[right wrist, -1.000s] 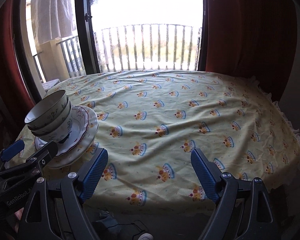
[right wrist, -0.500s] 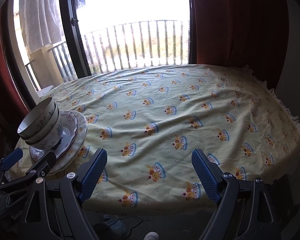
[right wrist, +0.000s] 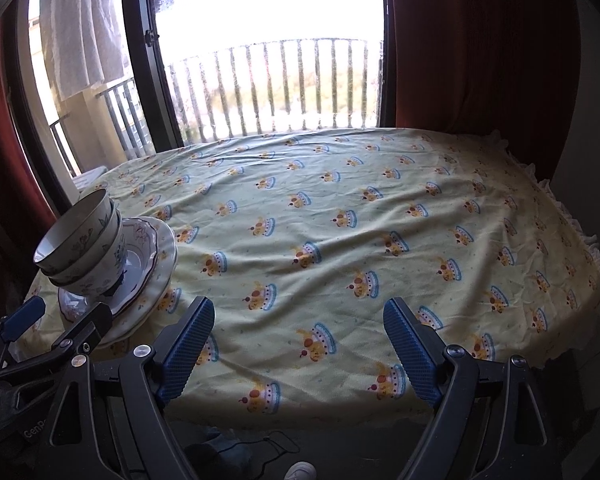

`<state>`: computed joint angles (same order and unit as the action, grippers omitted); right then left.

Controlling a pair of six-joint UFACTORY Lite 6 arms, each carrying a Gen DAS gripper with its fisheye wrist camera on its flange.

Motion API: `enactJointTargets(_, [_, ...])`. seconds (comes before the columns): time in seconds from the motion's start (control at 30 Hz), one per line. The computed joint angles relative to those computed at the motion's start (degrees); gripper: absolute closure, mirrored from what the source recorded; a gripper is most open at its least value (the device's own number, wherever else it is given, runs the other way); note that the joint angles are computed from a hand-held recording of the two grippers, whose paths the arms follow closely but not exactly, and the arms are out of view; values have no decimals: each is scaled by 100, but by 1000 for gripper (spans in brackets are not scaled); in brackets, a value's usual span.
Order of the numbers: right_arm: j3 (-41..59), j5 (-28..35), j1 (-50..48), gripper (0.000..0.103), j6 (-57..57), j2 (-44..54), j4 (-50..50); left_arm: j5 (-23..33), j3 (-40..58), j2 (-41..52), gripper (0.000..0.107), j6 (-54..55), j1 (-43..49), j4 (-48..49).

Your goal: Organize plates and bowls

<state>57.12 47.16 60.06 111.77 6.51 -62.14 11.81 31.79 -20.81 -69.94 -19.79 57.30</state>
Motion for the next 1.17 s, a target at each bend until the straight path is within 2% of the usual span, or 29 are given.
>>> enactJointTargets(0.13, [101,45,18,14,-63,63,29,-196,9,54,9,1070,230,-1019])
enactJointTargets(0.27, [133,47,43,14,-77,80,57,-209,-26,14,6,1205,292,-1169])
enactJointTargets(0.77, [192,109,150,14,-12,167,36,-104,-212,-393,5,398,199,-336])
enactJointTargets(1.0, [196,127,176,14,33,145,-16,-169,-230,-428,4,616,282,-540])
enactJointTargets(1.17, [196,132,169,14,25,143,-2,-160,-228,-430,4,304,222,-219])
